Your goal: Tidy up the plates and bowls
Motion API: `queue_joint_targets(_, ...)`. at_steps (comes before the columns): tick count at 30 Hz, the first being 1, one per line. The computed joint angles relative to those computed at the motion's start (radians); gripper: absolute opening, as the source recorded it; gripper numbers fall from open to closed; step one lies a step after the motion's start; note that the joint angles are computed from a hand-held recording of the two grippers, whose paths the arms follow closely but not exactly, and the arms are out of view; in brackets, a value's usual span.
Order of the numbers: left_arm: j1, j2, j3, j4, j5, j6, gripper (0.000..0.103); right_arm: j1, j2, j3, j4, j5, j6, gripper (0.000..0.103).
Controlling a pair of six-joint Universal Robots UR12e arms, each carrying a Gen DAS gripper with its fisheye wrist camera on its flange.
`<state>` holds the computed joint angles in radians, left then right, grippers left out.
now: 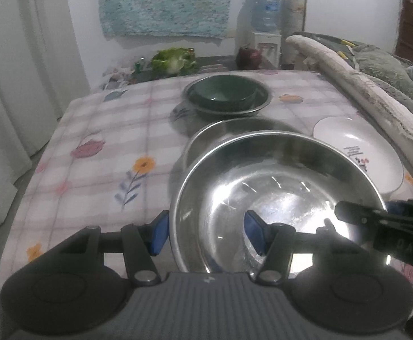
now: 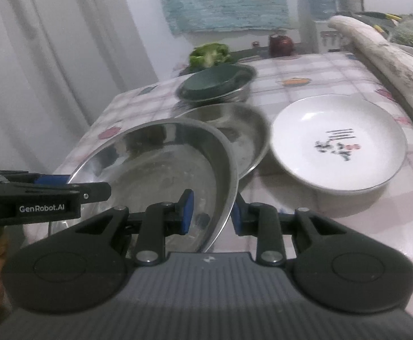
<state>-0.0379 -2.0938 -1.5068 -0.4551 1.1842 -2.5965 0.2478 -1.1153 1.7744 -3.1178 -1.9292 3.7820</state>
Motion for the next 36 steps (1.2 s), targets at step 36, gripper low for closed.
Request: queue_joint_targets(36,-0.052,-0.118,0.175,-0.111,0.078,-0.020,0.059,-0.110,0.038,-0.063,0.058,0.118,-0.010,0.041)
